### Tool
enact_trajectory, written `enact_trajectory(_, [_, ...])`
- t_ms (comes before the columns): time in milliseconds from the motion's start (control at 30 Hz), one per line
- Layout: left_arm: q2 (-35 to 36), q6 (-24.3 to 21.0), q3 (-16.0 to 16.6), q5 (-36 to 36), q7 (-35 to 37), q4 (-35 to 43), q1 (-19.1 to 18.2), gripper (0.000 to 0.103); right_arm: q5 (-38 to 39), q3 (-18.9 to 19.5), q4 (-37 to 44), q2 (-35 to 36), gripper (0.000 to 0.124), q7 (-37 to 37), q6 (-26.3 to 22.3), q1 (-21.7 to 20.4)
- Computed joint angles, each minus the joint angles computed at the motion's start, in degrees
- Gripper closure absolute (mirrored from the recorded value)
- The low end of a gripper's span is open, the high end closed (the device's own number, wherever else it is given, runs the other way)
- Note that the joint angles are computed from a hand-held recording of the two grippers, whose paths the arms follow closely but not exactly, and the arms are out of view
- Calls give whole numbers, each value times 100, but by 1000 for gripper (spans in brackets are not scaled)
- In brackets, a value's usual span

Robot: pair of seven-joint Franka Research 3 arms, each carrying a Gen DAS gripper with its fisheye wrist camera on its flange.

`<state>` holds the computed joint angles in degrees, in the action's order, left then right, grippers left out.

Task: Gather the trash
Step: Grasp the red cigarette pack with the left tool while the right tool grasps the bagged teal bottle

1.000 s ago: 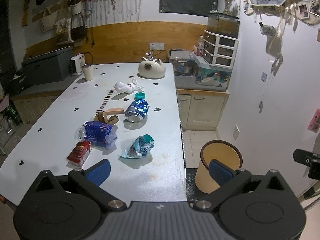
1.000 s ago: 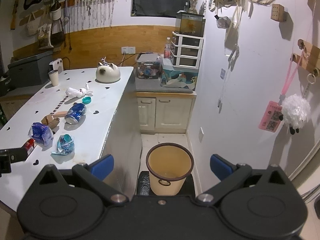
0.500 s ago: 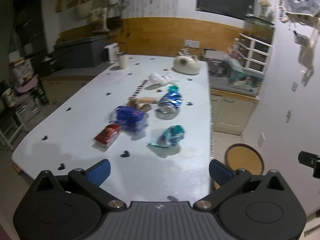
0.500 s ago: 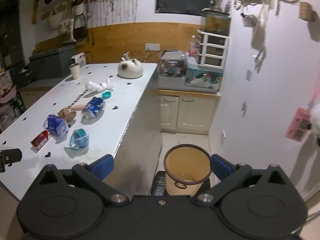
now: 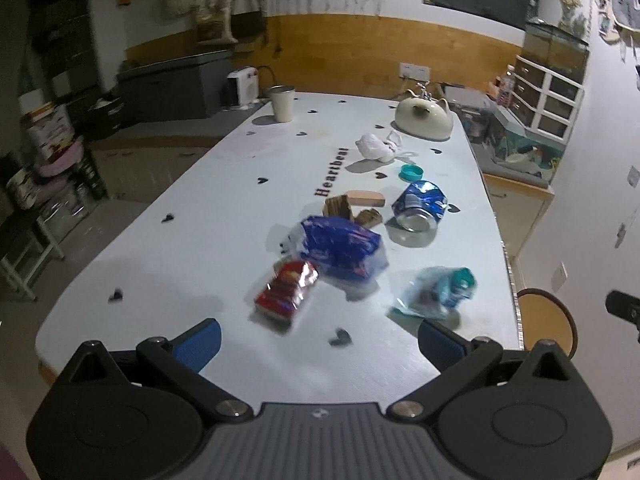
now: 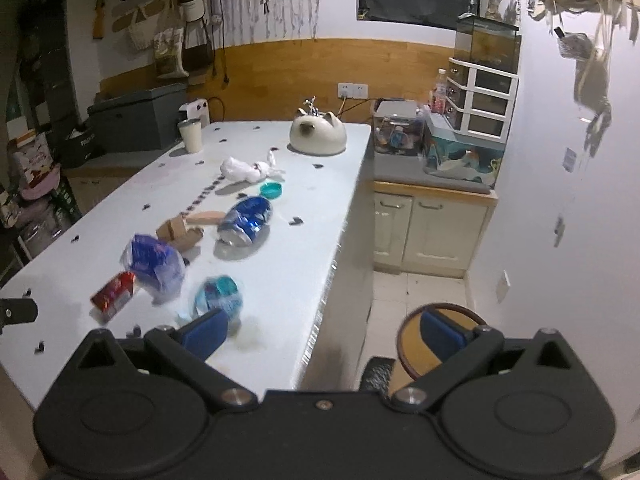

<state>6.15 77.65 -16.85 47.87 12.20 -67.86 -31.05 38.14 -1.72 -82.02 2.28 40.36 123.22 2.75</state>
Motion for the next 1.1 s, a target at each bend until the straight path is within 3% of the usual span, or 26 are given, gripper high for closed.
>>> enact_trajectory(200, [-977, 1289, 239, -826, 803, -1431, 863, 0, -356, 316, -450, 24, 21, 297, 1030, 479])
enact_trajectory(267, [-1177, 1631, 289, -1103, 1109, -1751, 1109, 0, -518, 384, -466, 123, 21, 485, 1127, 619])
enact_trajectory(433, [-1453, 2383, 433, -1792, 1868, -2394, 1630, 0, -1157, 503, -213, 562, 21, 1324, 1033, 936])
enact_trajectory(533, [-1458, 2700, 517, -2154, 2326, -2622, 1855, 0, -1401, 530, 139, 910, 21, 2023, 705, 1063])
enact_trajectory(733, [-1479, 3426, 720, -2980, 3196, -3127, 2170, 0, -1895, 477, 709, 1527, 21, 3928, 307, 1341])
enact_trajectory(833, [-1390, 3554, 759, -3241, 3456, -3195, 2292, 0, -1957, 473, 875, 1694, 23, 4746, 125, 1385])
enact_trajectory(967, [-1197, 3542, 747, -3238, 3584, -3117, 2403, 1, -2069, 507, 965, 1818, 38, 5265, 99, 1421])
enact_trajectory(1100, [-1140, 3589, 756, -3252, 3497, -3140, 2476, 17, -2029, 554, 1047, 1890, 46, 5457, 151, 1409])
